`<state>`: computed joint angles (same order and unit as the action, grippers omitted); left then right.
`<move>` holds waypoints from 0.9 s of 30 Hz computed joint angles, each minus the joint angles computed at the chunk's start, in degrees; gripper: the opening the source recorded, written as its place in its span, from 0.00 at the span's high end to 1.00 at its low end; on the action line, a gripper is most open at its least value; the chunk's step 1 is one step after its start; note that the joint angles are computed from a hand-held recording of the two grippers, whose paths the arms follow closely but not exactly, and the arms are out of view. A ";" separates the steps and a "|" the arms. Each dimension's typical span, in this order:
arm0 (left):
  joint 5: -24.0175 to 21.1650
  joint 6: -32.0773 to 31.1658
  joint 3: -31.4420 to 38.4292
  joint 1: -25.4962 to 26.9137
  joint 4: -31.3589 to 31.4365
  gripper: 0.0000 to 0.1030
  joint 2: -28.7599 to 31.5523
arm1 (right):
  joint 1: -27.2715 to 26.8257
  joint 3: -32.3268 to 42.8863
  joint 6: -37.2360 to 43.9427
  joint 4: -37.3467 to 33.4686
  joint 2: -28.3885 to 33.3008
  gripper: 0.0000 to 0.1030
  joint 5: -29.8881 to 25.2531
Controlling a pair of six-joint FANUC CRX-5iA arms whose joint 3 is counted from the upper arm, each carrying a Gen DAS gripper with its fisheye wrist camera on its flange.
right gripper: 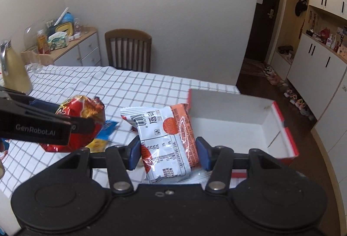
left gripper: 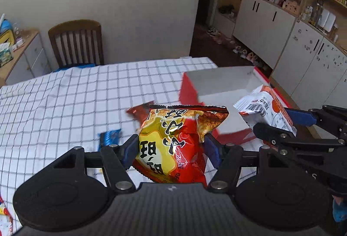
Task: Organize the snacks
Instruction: 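Lift both packets and carry them over the red shoebox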
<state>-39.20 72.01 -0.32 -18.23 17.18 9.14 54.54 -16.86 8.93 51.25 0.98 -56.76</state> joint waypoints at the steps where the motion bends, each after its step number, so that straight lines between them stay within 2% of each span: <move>1: 0.09 0.99 1.21 -0.81 -0.87 0.38 0.80 | -0.67 -0.36 0.24 0.18 -0.41 0.50 0.29; 12: -2.18 12.33 15.89 -8.40 -10.54 0.38 10.71 | -9.04 -5.01 4.03 -0.52 -4.44 0.50 5.20; 21: -10.53 18.40 31.17 -12.24 -15.71 0.38 21.45 | -14.79 -7.00 7.77 -3.12 -4.97 0.50 7.73; 27: -15.05 20.62 40.64 -13.61 -17.86 0.38 28.37 | -17.65 -5.95 12.54 -7.61 -3.70 0.50 9.22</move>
<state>-54.26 92.63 40.32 -31.84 -0.68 37.51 36.89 -22.81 21.48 43.64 -2.73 -47.54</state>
